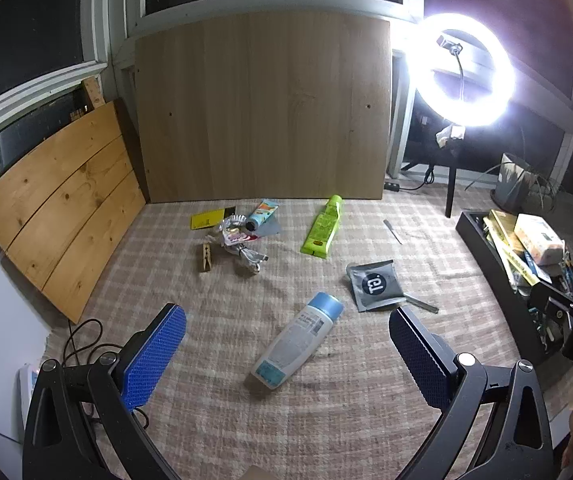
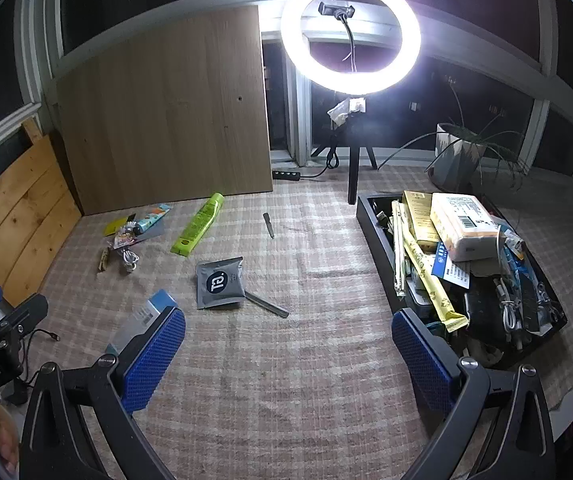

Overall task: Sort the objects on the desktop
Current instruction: 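Move the right gripper toward the white bottle with the blue cap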

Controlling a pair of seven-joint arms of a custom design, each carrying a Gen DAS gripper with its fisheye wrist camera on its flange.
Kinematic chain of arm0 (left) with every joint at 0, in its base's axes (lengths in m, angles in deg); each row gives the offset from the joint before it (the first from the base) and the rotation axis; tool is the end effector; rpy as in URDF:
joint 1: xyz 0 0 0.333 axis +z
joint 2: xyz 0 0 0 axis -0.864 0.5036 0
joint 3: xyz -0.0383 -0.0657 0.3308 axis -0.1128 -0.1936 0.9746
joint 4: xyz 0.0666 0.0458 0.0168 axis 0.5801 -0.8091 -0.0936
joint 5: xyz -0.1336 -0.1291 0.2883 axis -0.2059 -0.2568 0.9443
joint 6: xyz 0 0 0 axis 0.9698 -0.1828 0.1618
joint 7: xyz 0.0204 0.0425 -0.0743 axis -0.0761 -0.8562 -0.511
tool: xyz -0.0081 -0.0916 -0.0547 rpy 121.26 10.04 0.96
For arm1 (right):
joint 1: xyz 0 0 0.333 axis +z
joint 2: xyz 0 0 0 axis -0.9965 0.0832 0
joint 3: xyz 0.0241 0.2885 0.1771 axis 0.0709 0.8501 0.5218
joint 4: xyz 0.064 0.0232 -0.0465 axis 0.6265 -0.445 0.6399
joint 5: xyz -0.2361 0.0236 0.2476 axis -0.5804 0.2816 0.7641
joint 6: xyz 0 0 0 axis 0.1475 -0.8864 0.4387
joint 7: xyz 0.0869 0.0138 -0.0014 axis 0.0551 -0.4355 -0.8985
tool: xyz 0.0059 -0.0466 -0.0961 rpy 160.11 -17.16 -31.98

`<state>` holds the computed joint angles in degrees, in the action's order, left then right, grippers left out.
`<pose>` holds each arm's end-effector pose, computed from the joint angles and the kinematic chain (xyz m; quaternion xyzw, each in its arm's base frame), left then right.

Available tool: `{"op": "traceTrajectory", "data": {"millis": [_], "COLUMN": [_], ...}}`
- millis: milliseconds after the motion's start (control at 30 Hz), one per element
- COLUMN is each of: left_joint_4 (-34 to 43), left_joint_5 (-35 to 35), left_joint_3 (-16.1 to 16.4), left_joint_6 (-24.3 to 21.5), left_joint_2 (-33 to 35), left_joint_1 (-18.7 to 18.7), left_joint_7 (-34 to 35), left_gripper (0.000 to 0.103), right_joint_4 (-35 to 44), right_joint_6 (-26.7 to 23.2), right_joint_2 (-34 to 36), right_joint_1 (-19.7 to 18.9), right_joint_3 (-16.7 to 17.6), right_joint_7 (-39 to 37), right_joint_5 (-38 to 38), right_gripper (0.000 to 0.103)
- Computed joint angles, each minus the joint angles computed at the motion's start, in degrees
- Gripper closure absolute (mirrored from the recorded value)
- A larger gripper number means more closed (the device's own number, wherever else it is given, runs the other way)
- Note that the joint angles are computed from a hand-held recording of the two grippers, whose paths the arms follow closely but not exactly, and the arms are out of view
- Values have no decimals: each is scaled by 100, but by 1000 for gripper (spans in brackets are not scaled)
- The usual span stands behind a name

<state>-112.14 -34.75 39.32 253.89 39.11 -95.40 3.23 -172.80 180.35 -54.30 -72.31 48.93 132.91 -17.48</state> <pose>0.6023 -0.2793 0.4371 -0.5442 0.7350 -0.3214 0.2456 0.5316 0.1397 0.4806 -0.4599 0.8019 -0.3174 0.2114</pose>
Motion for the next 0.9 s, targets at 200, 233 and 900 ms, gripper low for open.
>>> {"op": "traceTrajectory", "data": {"millis": [200, 233, 900], "left_joint_4": [213, 258, 1673], "left_joint_5": [-68, -85, -361], "left_joint_3": [-211, -260, -1354], "left_joint_6": [-120, -140, -1245], "left_joint_2": [152, 181, 1247], "left_joint_1": [195, 238, 1217], "left_joint_7": [69, 92, 1210], "left_gripper": [0, 0, 0], "right_joint_4": [123, 129, 386], "right_joint_6": [85, 103, 1217], "right_joint_2": [158, 173, 939], "right_joint_1": [-28, -30, -343], "right_joint_3": [-46, -59, -293], "right_joint_7": [-225, -241, -1914], "right_joint_5": [160, 175, 1854], "right_gripper": [1, 1, 1]}}
